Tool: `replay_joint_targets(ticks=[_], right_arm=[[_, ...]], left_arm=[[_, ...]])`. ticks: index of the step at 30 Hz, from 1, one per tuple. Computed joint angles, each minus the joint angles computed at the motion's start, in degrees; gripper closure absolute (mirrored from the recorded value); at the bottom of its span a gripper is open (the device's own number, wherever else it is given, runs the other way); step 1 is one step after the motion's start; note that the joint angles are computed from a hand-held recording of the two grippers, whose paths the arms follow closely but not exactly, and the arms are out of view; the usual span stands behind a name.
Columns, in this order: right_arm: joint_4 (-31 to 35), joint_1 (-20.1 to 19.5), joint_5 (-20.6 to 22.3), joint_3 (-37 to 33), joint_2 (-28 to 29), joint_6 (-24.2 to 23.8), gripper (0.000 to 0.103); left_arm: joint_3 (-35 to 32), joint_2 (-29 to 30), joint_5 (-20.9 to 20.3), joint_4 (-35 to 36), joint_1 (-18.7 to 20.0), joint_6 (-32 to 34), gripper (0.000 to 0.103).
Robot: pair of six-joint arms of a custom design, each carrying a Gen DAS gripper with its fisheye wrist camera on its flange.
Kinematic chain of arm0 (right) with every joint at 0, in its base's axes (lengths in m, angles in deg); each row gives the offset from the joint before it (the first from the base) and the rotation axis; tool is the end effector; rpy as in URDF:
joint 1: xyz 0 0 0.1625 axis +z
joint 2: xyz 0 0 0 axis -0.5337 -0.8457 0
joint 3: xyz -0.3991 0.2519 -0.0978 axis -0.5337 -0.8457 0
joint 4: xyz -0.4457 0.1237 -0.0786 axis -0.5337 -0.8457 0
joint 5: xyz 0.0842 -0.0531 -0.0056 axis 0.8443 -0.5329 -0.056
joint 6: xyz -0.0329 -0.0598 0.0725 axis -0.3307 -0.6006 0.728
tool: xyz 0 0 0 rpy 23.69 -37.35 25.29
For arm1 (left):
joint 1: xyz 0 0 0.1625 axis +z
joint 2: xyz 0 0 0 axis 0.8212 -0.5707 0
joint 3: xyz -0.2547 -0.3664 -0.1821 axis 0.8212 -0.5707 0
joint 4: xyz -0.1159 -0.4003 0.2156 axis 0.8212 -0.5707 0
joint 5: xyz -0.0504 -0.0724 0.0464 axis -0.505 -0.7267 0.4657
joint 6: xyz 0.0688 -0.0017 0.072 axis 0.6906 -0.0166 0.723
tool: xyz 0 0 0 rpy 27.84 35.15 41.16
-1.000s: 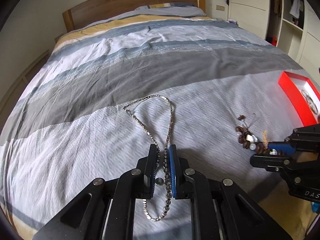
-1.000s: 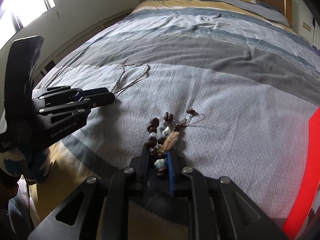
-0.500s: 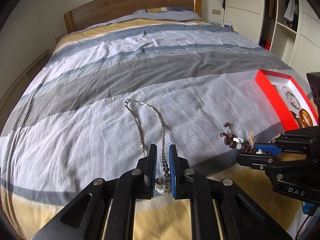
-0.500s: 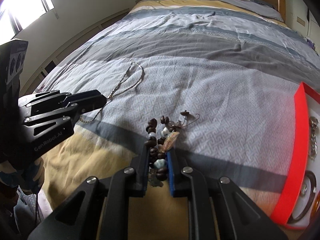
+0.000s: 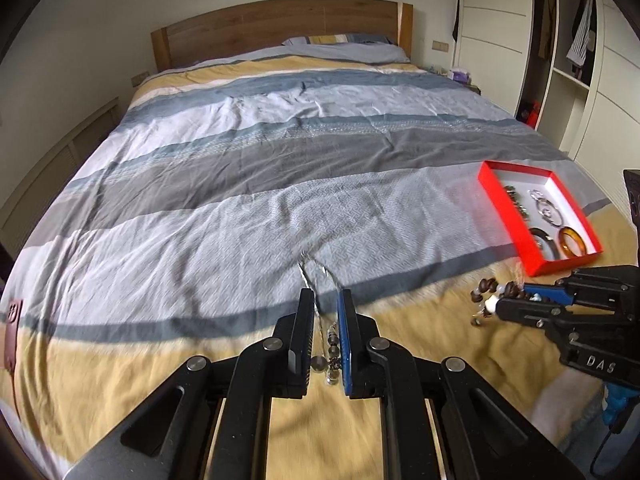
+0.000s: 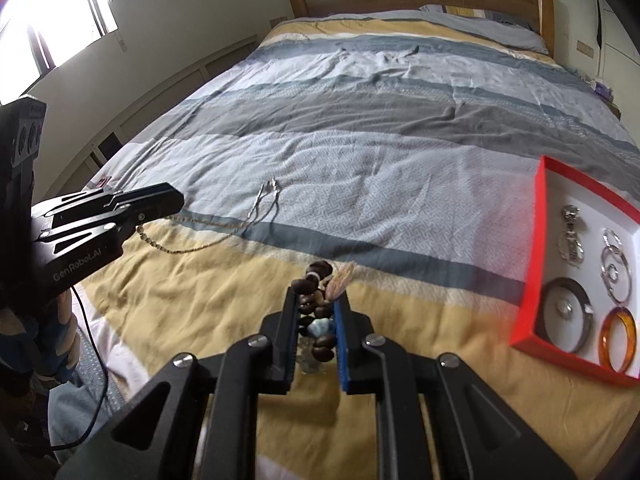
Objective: Organize jewelry
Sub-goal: 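Lift the necklace with the left tool while the right tool lifts the bracelet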
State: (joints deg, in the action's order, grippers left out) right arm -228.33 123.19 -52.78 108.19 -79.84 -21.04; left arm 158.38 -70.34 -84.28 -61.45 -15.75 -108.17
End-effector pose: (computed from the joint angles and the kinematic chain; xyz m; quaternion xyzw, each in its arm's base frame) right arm 0.1274 -0.6603 0.2793 0.3585 -0.9081 0.1562 0.1499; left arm -0.3632 -0.5836 0.0871 0.1324 0.8536 -0.3397 0.3722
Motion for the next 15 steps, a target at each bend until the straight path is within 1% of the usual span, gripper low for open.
replay_joint_targets(ticks=[5,8,13,15], right_arm=[[-0.7,-0.4,2.0,4.1,-5.6,-0.2,0.089],[-1.0,-1.1,3.6,6.2,-9.0,-0.3,0.089],[-1.0,-3.5,6.0,8.4,-14.0,-0.6,0.089],[-1.0,-4.9,7.1,9.0,-15.8,-0.6,0.089]], left_arm=[[2.9,-2.9,0.7,5.5,-3.6,-6.9,0.091],[3.7,-3.7,0.8,7.7,-5.5,-9.5,0.091],[3.2,-3.3,0.5,9.5,-8.5,-11.1,0.091],[2.5,-2.7,-0.1,9.3,-9.3,-10.8,0.091]])
